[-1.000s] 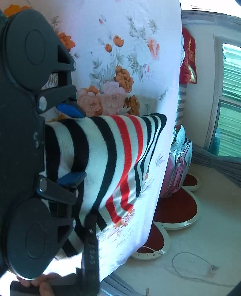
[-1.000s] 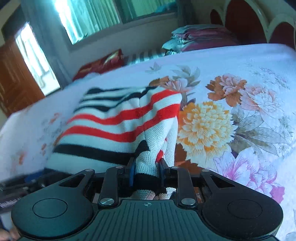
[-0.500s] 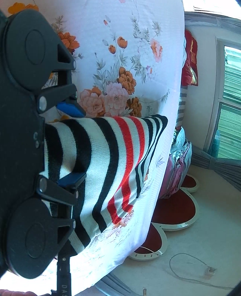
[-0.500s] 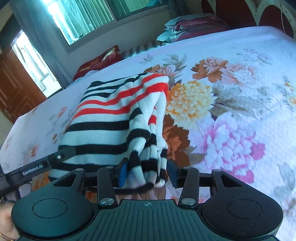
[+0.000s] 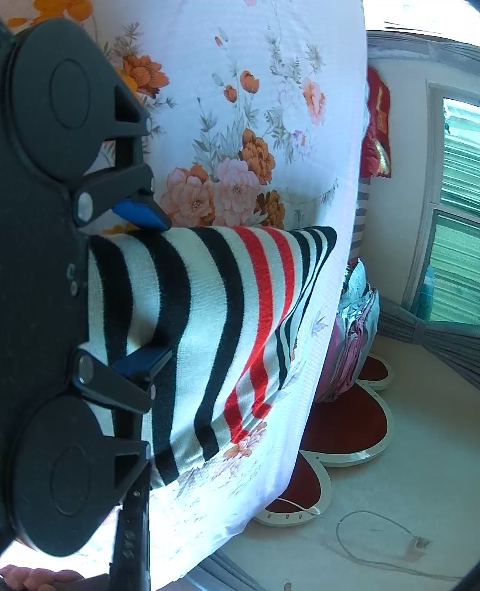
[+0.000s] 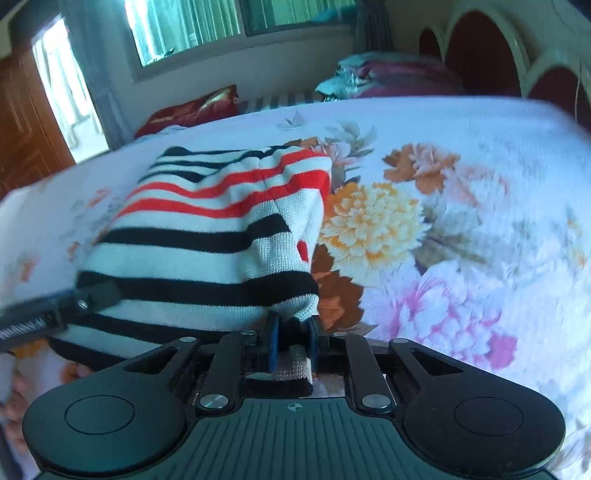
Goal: Fold small clothes
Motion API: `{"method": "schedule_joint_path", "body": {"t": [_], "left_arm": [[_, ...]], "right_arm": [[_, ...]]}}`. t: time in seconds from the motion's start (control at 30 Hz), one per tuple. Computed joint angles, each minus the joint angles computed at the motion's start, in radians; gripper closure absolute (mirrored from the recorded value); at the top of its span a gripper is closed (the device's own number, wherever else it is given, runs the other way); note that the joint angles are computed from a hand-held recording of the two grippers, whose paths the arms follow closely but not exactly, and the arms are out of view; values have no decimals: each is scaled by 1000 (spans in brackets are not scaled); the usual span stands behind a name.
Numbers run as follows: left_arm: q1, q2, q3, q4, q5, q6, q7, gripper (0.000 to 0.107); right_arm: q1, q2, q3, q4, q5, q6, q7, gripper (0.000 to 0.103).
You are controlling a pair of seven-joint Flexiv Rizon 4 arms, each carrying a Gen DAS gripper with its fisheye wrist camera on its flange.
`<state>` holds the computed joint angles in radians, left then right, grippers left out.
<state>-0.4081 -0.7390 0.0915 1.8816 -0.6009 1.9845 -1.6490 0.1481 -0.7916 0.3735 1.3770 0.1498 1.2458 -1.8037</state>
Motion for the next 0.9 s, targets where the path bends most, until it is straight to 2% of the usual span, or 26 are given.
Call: {"method": "schedule_joint_path", "body": {"t": [0.07, 0.13, 0.2, 0.3, 0.5, 0.67, 0.77, 0.83, 0.9], "left_arm": [[80, 27, -73, 25, 51, 0, -40, 39], [93, 46, -77, 36, 60, -12, -66, 40], [81, 56, -56, 36, 52, -10, -84, 41], [101, 57, -56, 11, 58, -24, -103, 41], [128, 7, -26, -109, 65, -114, -122, 41], [216, -41, -92, -187, 104, -157, -183, 42], [259, -66, -130, -219, 134, -163, -216, 43], [267, -80, -130, -238, 143, -170, -235, 43], [265, -92, -119, -254, 157, -169, -244, 53]], "right_arm": [[-47, -2, 52, -44, 40, -73, -9, 78], [-57, -4, 62, -79, 82, -90, -12, 50], [-55, -17, 67, -129, 114, -105, -16, 43], [-20, -57, 41, -227, 125, -149, -2, 43], [54, -198, -16, -497, 135, -306, 99, 43], [95, -333, -54, -752, 158, -463, 218, 43], [109, -382, -71, -844, 186, -483, 259, 44], [131, -391, -102, -858, 170, -467, 246, 72], [145, -392, -117, -849, 157, -437, 218, 76]]}}
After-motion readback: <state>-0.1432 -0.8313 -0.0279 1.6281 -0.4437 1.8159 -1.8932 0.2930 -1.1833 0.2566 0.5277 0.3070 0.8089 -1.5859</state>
